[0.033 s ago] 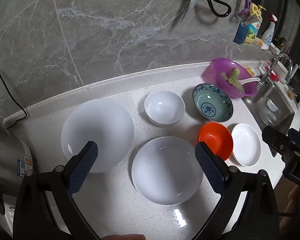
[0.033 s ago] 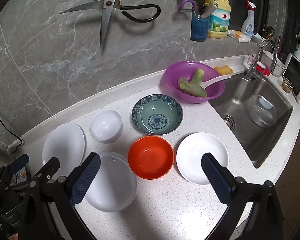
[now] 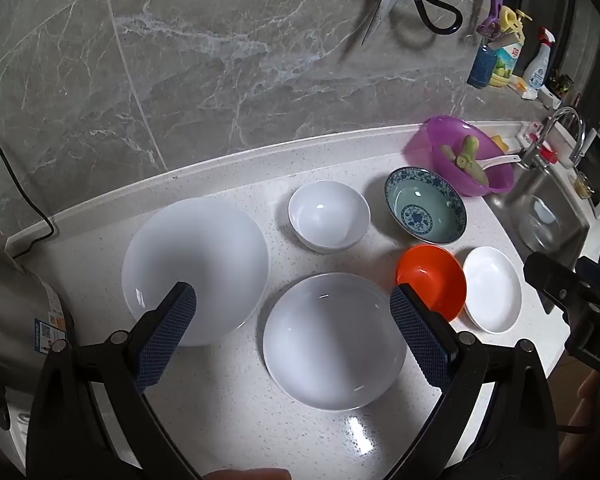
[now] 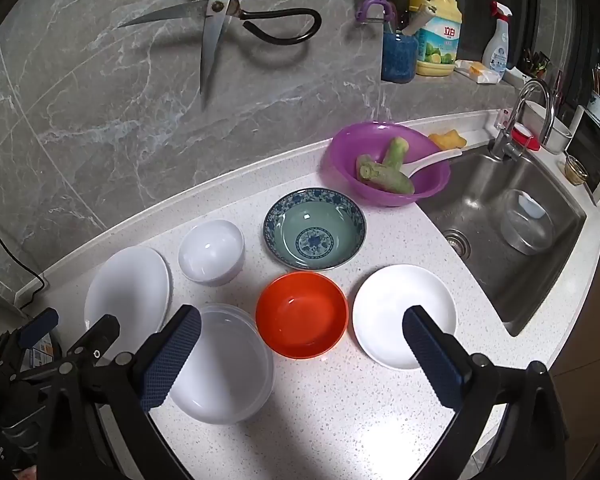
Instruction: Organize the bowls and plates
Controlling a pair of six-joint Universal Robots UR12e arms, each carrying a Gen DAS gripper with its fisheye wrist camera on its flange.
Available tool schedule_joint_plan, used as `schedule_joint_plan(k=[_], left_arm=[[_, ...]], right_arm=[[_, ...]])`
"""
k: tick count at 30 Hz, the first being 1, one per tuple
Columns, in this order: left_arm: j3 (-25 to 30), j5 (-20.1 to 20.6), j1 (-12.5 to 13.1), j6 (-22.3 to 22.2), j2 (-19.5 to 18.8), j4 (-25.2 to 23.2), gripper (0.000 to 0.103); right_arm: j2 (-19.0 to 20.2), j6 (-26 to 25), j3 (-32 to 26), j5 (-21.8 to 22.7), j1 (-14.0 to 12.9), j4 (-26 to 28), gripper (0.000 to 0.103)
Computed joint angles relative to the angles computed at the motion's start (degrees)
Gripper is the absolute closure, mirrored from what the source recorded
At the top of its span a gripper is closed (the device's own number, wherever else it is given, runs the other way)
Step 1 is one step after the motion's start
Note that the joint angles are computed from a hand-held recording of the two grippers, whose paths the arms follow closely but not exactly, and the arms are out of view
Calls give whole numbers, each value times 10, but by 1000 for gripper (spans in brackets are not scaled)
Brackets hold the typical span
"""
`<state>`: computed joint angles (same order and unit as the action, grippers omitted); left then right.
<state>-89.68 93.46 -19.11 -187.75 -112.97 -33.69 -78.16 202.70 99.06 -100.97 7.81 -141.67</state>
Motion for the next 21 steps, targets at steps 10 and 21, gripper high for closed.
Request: schedule_joint_plan(k=[10, 21], left_arm=[[-2, 4, -2, -2, -1, 3, 4], [0, 1, 0, -2, -2, -1, 4]], right_arm=[[0, 1, 1, 1, -1, 1, 0], [1, 0, 2, 0, 0, 2, 0]])
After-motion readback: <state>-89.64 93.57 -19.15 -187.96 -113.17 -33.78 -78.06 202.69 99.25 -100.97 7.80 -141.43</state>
